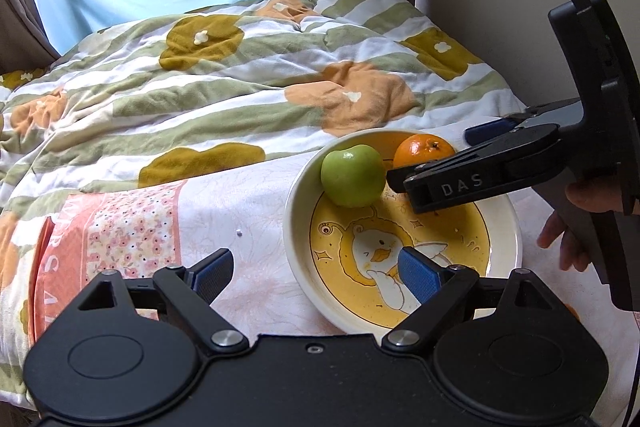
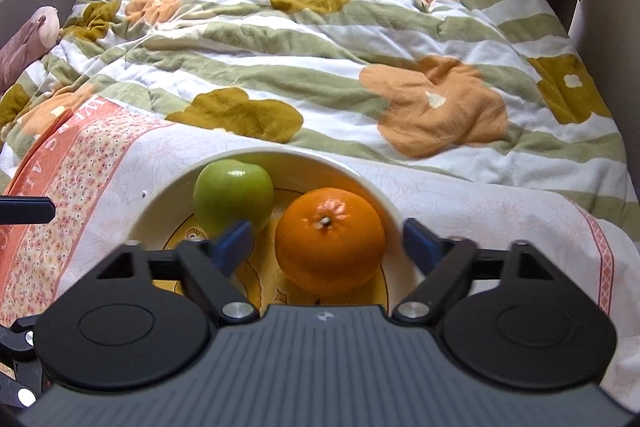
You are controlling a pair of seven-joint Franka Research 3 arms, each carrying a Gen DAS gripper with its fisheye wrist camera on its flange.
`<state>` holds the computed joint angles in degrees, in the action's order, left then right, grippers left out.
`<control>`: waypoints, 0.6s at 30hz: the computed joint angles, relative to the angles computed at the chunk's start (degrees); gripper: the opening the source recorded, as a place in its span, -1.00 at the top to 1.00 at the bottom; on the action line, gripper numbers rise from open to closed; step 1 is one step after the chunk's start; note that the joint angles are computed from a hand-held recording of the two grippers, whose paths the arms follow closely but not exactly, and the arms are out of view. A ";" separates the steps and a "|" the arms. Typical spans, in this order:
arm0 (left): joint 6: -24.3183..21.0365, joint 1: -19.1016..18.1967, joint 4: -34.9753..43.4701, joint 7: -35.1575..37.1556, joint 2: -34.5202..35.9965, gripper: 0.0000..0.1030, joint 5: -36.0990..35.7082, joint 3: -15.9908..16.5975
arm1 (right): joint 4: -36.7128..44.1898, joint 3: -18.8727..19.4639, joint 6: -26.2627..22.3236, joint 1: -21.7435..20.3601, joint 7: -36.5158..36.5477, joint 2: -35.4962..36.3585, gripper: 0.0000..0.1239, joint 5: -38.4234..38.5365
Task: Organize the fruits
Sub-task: 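Lower the apple and orange into the bowl and open both tools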
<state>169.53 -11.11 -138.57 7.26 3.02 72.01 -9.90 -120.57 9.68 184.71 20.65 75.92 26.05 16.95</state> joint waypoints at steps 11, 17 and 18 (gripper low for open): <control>-1.64 -0.43 0.19 -0.61 -1.82 -0.79 0.24 -0.74 | -5.10 5.35 3.47 -6.14 0.46 -5.07 -0.66 -0.04; -4.58 -1.02 -0.83 -1.42 -5.49 -0.79 0.17 -2.64 | -10.07 12.11 3.87 -12.92 0.47 -10.74 -0.66 0.33; -5.01 -1.09 -1.15 -1.88 -6.32 -0.79 0.24 -3.03 | -11.23 15.45 4.41 -16.37 0.55 -11.74 -0.66 -0.19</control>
